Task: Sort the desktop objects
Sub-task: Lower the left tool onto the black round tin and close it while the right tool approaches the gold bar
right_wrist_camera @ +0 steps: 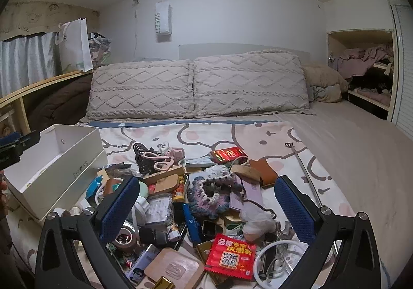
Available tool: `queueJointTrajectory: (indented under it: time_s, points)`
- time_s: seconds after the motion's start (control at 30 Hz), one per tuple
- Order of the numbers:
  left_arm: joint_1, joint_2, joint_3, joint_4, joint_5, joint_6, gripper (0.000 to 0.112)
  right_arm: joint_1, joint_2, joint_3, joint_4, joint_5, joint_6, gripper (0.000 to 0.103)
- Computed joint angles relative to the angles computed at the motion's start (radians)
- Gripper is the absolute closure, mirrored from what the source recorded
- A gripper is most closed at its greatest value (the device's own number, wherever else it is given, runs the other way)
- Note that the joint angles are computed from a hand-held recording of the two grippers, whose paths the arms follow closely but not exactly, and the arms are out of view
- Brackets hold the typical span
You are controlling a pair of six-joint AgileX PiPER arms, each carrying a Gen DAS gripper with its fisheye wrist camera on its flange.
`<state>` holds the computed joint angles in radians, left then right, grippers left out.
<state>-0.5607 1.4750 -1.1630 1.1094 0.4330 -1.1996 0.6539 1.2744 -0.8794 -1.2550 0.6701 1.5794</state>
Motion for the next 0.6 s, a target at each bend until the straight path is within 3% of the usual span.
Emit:
queueJointTrajectory:
  time_s: [0.27, 0.4, 0.6]
  points:
    - [-0.06, 0.045, 0.009, 0.033, 0.015, -0.047, 0.009, -0.01, 0.013, 0.069, -0.012, -0.024, 0.08, 0.0]
    - [-0.075, 0.048, 0.054, 0.07, -0.027, -0.105, 0.01, -0.007, 0.033, 0.096, 0.022, -0.015, 0.074, 0.0]
    - [-0.102, 0.07, 0.105, 0.06, -0.047, -0.108, 0.009, -0.03, 0.031, 0.136, 0.09, -0.089, 0.024, 0.0]
